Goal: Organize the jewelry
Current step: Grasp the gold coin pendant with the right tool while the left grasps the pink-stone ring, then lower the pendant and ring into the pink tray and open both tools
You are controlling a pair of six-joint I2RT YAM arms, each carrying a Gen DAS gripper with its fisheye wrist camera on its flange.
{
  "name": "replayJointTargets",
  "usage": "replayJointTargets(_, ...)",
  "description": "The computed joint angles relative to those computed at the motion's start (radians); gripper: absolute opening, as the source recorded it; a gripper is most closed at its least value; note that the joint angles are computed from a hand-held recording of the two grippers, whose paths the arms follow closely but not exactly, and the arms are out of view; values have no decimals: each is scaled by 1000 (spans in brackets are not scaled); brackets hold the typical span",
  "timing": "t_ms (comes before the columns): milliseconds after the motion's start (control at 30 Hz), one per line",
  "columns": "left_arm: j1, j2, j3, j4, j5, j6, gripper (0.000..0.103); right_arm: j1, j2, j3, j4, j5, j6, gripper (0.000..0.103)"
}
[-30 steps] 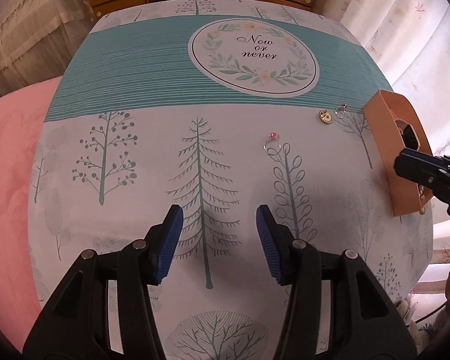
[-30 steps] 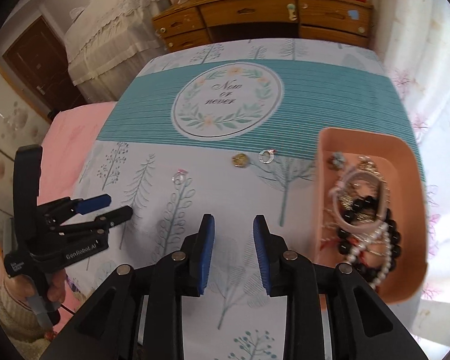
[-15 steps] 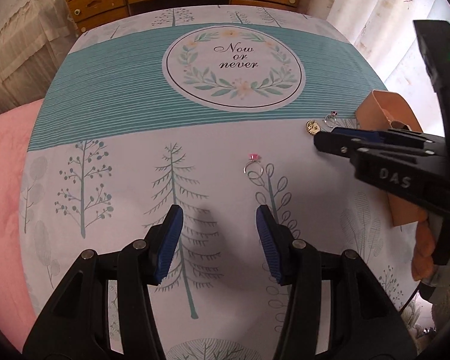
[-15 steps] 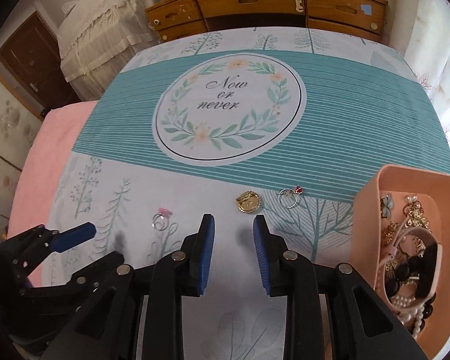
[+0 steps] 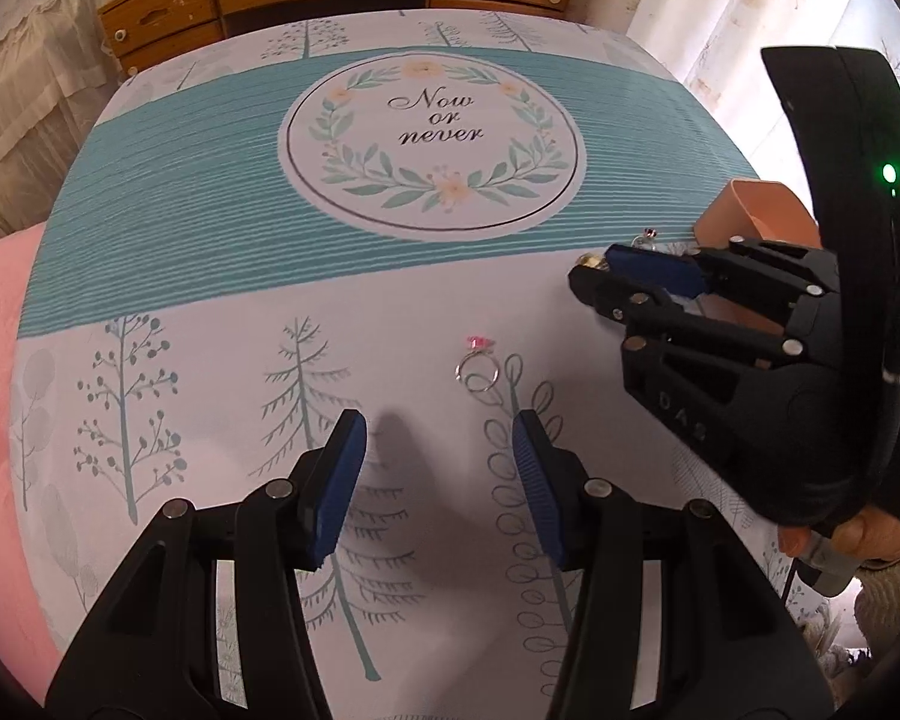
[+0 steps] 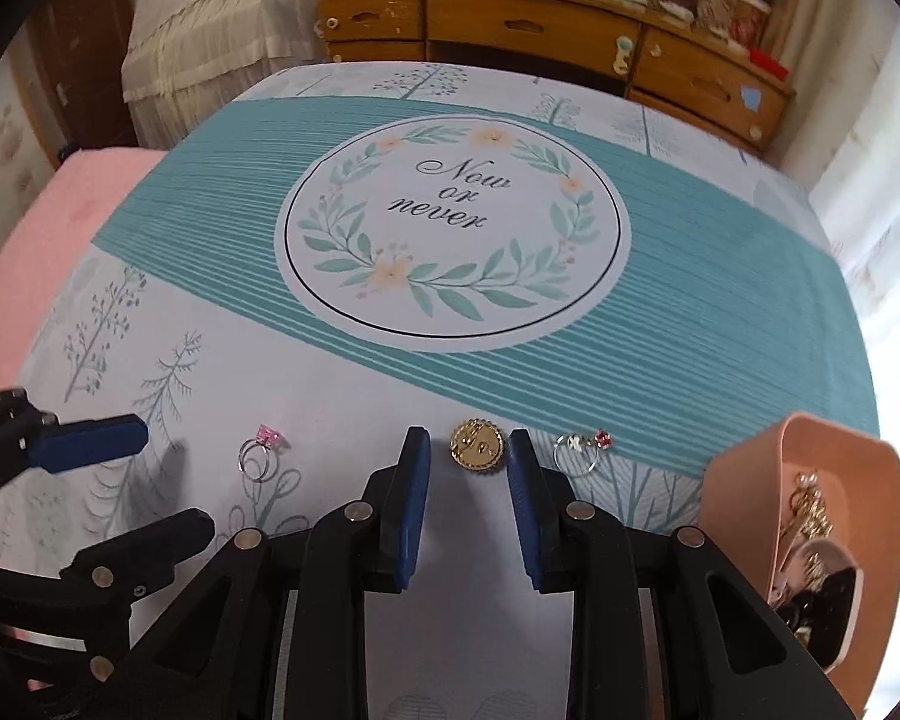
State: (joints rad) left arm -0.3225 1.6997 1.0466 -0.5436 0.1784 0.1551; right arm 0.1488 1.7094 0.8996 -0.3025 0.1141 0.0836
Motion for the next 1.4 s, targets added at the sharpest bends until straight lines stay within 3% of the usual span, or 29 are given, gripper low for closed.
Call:
replayJointTargets(200,-19,50,58,14,7,-22,48,-19,-2,-3,6,-43,6,19)
replayJointTargets(400,-49,116,105,38,-16,-58,48,-82,-109,-76,-4,-135,48,19)
replayJointTargets(767,-101,212,215,-29,-104,-57,21,-167,-415,-219,-97,-247,71,19)
replayJointTargets(867,-105,226,236,-53,-111,-51,8,-182,-479,-238,-128,-266,76,19)
replayJointTargets(1200,-99,156,259,-150,-36,-94,8,-271,-710,-251,-278,-327,57,18)
replayJointTargets(1400,-184,62,280,-203,7,-113,8,-500,-895,-212,-470,-437,-47,19)
